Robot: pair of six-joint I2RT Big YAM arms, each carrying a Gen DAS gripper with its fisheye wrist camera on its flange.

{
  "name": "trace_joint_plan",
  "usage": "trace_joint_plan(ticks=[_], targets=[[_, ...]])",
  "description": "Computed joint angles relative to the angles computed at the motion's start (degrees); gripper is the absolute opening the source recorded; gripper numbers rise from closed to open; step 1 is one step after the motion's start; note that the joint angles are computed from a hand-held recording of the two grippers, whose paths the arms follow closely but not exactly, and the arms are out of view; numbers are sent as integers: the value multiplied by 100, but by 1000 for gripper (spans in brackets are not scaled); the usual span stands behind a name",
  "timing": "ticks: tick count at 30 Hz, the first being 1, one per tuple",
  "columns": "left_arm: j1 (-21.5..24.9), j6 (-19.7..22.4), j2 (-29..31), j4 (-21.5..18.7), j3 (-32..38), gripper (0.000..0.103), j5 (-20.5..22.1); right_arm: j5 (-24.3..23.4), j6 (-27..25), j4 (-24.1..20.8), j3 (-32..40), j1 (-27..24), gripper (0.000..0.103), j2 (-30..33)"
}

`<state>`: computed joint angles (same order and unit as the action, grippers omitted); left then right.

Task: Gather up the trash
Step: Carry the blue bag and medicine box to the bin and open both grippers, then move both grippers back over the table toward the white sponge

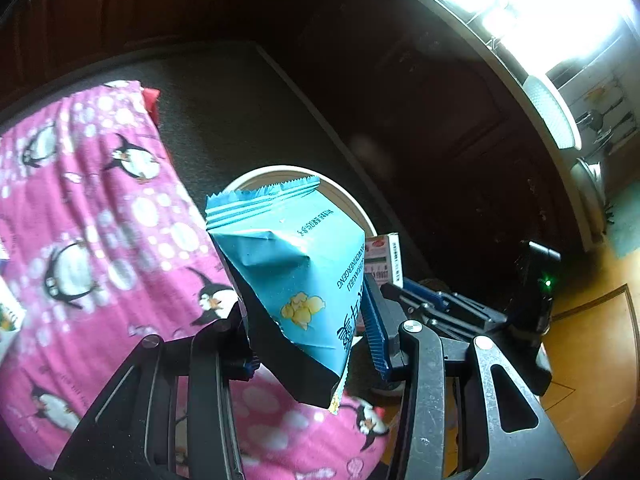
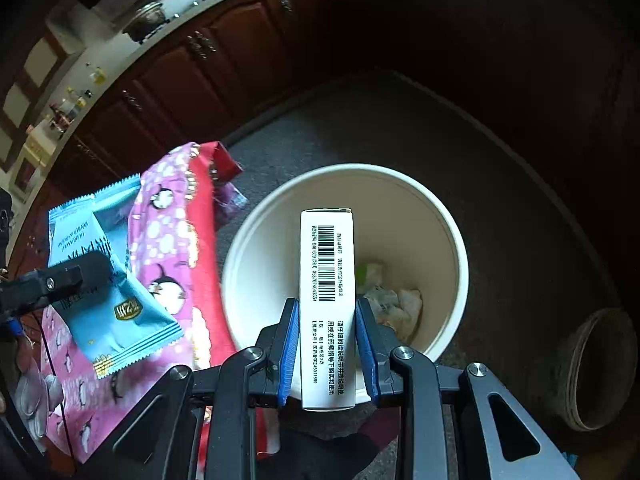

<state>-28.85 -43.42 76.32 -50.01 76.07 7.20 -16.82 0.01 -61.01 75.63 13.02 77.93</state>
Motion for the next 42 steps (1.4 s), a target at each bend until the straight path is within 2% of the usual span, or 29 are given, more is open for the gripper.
trace_joint_plan(ticks=[2,6,8,11,25,29,31,35,42], targets=[[-6,-45,86,71,0,42,64,42,60,21,-30,12,26,31],[0,-43,143,176,-55,63,162,190,46,66,-110,22,27,80],[11,-13,149,191,-62,70,109,221,131,99,-123,36,45,98],[14,0,137,182,-82,77,7,147,215,113,-135,10,45,67],[-238,339,-48,-336,15,78,-722,69,181,88,-160,41,47,-198],[-260,392,-266,-392,-118,78,-1025,69,192,83,-153,136,47,-246],[-287,415,-361,-575,-138,78,-1319,60,206,84,-148,203,47,-279],[-396,403,-471,-990,-103,78,-1921,64,211,69,-103,372,48,-309],[-406,230,-823,-1109,-286,78,-2151,122,222,71,-22,695,51,-380]])
